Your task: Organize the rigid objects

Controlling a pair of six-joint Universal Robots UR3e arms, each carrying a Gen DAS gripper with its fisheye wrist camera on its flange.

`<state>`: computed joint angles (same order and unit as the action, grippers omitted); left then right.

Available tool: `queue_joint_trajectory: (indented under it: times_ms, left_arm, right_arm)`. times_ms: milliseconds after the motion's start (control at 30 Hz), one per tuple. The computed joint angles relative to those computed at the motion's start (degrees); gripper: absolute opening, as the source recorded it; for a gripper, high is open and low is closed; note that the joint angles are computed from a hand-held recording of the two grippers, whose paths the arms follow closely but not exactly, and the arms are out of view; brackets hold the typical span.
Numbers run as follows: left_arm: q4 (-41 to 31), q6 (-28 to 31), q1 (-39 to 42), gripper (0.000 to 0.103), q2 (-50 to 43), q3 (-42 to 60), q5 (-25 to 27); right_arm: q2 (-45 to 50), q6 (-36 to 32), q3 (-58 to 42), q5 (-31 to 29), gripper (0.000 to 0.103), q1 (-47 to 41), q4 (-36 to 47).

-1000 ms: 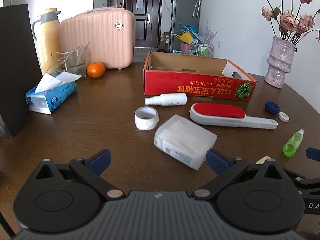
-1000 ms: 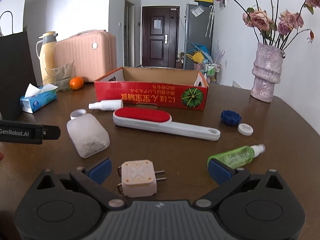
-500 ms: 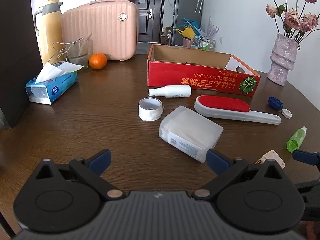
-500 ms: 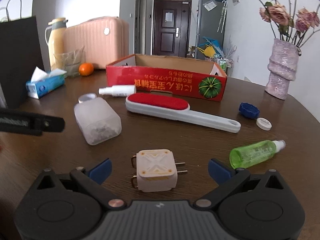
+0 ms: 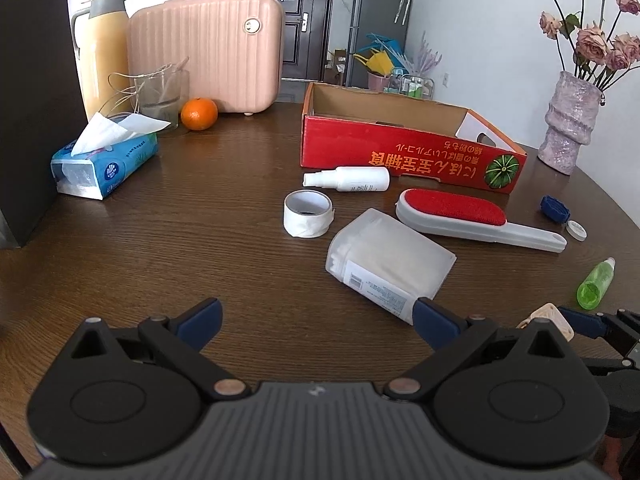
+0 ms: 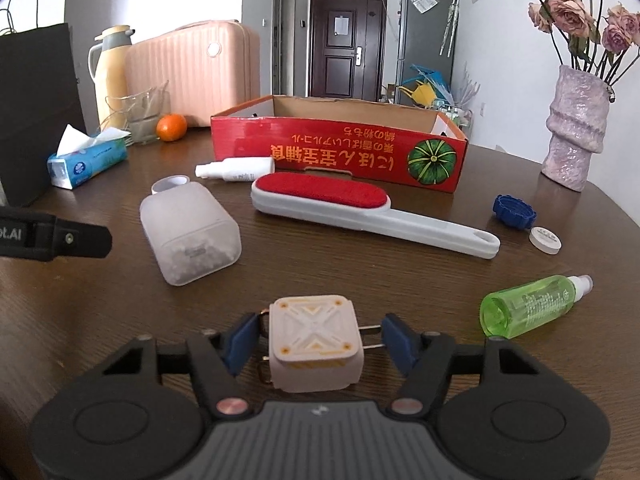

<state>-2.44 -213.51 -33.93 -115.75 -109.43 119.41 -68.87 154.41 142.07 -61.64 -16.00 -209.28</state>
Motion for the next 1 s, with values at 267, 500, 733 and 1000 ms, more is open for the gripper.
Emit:
queue_joint_trajectory:
  times_ms: [267, 500, 733, 1000]
  left_arm:
    - [-1.21, 0.16, 0.07, 0.103, -0.04, 0.90, 0.79]
    - [-3.31, 0.75, 0.47, 0.103, 0.12, 2.81, 0.95]
    - [-6.56, 1.77, 0.91, 0.103, -0.39, 6.76, 2.09]
    - [-12.33, 3.19, 1.51, 0.103, -2.83, 14.49, 5.19]
  right_arm:
    - [-1.77, 1.00, 2.59, 5.92, 0.066, -4.39, -2.97]
    - [-4.24, 1.78, 1.81, 8.89, 0.066, -7.64, -2.69]
    - [-4.35, 2.73, -1.45, 10.13, 0.066, -9.51, -1.97]
    - [-3.16, 4.12, -6.35, 10.16, 0.066, -9.42, -0.77]
